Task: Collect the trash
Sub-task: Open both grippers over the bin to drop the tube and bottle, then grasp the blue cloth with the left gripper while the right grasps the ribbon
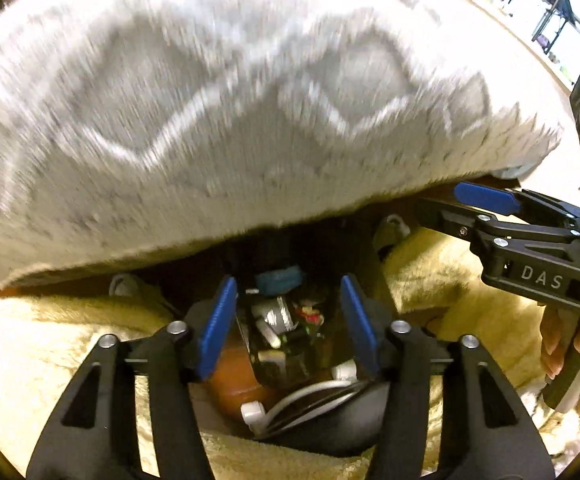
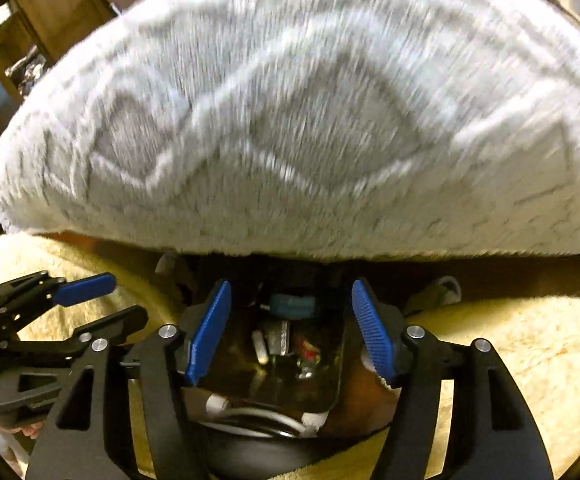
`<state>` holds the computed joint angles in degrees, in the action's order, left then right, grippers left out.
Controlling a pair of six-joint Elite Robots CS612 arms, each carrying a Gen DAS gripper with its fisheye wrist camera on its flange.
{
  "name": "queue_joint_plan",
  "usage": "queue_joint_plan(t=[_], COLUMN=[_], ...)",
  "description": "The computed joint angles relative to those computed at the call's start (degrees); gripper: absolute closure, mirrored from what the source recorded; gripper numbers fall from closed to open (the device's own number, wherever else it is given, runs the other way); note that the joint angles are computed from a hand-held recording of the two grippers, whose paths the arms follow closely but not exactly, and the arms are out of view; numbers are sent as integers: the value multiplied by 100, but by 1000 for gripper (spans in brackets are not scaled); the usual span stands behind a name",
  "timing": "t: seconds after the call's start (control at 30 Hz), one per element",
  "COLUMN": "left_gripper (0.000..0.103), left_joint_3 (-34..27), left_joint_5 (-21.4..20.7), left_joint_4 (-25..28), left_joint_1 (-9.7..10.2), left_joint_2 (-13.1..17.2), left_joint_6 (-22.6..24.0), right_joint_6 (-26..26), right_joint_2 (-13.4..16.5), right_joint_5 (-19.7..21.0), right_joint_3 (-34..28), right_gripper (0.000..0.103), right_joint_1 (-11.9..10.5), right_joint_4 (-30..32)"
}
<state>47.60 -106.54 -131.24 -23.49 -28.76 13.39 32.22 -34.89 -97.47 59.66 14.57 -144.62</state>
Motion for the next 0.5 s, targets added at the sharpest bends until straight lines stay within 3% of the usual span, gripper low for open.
queue_joint_plan(t=[0.3,0.5], left_gripper=[37,35], left_joint_3=[-234,-1197], left_joint_5=[87,344], left_joint_4=[-876,-797], left_joint_1=[53,35], left_joint_2=[-61,329], left_joint_6=[-144,-128], right_joint_6=[-281,-377], right_joint_2=[-304,-154], right_joint_5=[-1120,-1420], right_joint_3=[89,-404], right_gripper=[27,27], right_joint_1=[7,-99], right_joint_4=[-750,-719])
